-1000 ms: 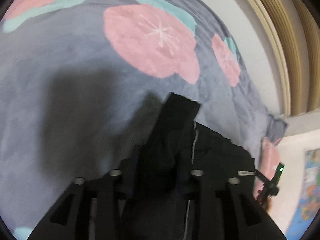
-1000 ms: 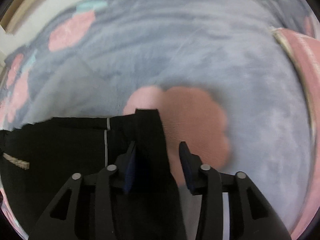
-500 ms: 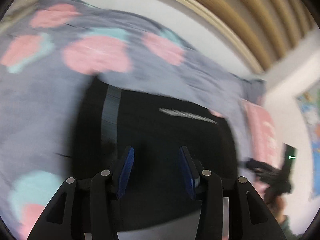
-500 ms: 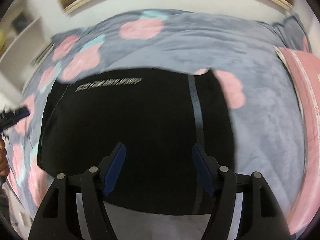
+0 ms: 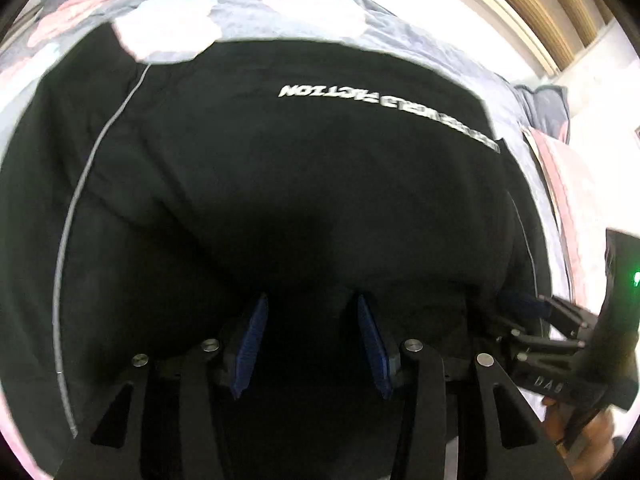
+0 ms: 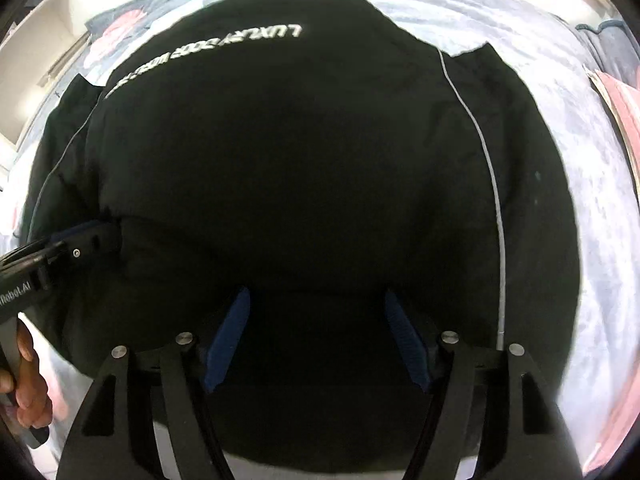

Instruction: Fold large clothes

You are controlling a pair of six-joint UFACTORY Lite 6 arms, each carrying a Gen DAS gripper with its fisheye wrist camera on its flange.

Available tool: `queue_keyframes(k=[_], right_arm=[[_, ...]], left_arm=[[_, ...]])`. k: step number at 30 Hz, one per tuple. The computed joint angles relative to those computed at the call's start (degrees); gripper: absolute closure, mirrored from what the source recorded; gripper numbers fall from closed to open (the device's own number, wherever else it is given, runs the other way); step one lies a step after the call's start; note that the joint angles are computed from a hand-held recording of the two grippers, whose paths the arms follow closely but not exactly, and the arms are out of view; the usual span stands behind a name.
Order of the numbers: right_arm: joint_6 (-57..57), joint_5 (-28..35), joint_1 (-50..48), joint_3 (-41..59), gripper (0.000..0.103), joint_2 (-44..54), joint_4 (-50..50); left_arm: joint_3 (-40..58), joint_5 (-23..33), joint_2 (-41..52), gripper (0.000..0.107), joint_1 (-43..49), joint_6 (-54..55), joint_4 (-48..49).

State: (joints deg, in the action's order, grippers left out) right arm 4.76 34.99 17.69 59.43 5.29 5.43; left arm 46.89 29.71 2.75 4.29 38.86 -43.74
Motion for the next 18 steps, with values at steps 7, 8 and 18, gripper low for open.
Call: queue_keyframes(k=[7,8,18], right_arm=[[6.4,-1.8,0.2,22.4,0.032,13.3,-8.3],[4.7,-1.4,-0.5,26.0,0.032,17.9,-5.9],[-1.4,-2.2,-3.0,28.8,0.028,26.9,3.8]], left_arm=[[16.5,9.8,6.4,0.057,4.3,-2.0,-2.5],[19.2,9.3,9.8,0.056,3.7,-3.1,-1.6],[24.2,5.9,21.1,0.056,3.2,-2.3,-0.1]])
